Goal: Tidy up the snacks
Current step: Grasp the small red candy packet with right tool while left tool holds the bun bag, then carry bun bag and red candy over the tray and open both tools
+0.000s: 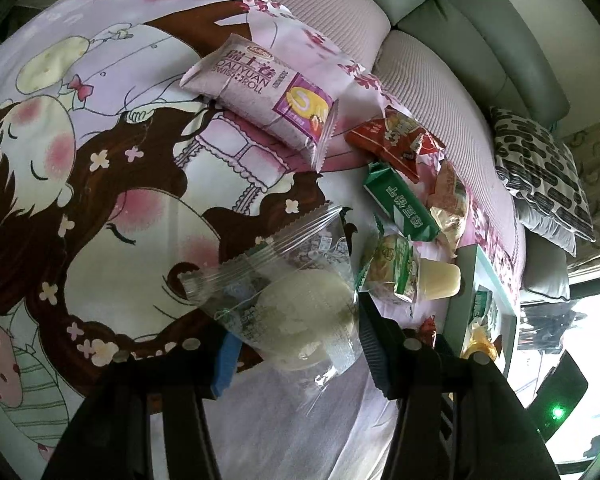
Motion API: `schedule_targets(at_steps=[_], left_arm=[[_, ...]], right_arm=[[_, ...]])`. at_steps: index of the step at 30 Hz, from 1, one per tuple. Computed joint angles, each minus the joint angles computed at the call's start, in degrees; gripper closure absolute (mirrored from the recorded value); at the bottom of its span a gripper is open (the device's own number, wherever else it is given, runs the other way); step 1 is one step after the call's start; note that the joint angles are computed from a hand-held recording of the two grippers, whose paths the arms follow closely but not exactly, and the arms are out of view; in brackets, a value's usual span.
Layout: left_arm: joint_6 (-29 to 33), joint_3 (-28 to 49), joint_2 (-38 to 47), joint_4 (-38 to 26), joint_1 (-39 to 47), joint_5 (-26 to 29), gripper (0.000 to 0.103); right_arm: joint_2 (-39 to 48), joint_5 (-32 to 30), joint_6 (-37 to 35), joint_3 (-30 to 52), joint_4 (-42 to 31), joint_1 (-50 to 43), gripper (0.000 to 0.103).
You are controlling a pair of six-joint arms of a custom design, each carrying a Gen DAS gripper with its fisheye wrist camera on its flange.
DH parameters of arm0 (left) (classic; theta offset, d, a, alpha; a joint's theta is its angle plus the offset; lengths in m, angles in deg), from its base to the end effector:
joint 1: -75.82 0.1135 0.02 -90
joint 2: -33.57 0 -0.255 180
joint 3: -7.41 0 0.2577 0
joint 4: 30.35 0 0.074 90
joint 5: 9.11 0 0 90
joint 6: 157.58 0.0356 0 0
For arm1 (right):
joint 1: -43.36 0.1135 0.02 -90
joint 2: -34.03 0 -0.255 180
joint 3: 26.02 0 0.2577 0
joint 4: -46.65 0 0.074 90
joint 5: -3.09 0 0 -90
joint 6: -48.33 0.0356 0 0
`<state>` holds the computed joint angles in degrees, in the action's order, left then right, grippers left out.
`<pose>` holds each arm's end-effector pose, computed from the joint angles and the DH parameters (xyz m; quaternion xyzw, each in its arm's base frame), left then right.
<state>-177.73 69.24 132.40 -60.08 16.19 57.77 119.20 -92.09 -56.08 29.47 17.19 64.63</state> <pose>0.1673 -0.2579 0.1123 -0.4460 0.8506 -0.1793 0.2131 0.2584 0.1040 0.1460 -0.3065 0.9130 0.0594 0.2627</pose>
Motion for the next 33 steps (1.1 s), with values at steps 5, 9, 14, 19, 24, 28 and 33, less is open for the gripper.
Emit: schedule_targets(at_steps=[5, 9, 14, 19, 24, 28, 33], left_arm=[[-0.6, 0.1, 0.1, 0.1, -0.1, -0.1, 0.047], [-0.3, 0.1, 0.1, -0.1, -0.1, -0.1, 0.047], [-0.4, 0.5, -0.6, -1.7, -0.6, -1.5, 0.051], [-1.4, 0.6, -2.1, -3.7, -1.6, -3.5, 0.052], [-3.0, 0.9, -4.5, -7.1, -3.2, -6.6, 0.052], [-4.3, 2.4, -6.4, -12.0, -4.7, -9.9, 0.052], [-2.8, 4.6, -6.8, -14.0, -5.1, -11.8, 0.052]], right_arm=[[0.6, -2.4, 1.1, 0.7, -0.4, -2.6, 0.076], [0.5, -3.2, 2.0, 1.1, -0.4, -3.1, 0.081], [-0.5, -4.6, 2.7, 0.9, -0.6, -3.9, 0.083], [-1.9, -6.4, 3.0, 1.1, -1.3, -4.7, 0.083], [-5.8, -8.9, 3.9, 1.0, -3.0, -5.7, 0.083], [-9.7, -11.0, 4.9, 1.9, -5.0, -7.0, 0.083], [-11.9, -11.7, 6.5, 3.9, -6.8, -8.1, 0.083]])
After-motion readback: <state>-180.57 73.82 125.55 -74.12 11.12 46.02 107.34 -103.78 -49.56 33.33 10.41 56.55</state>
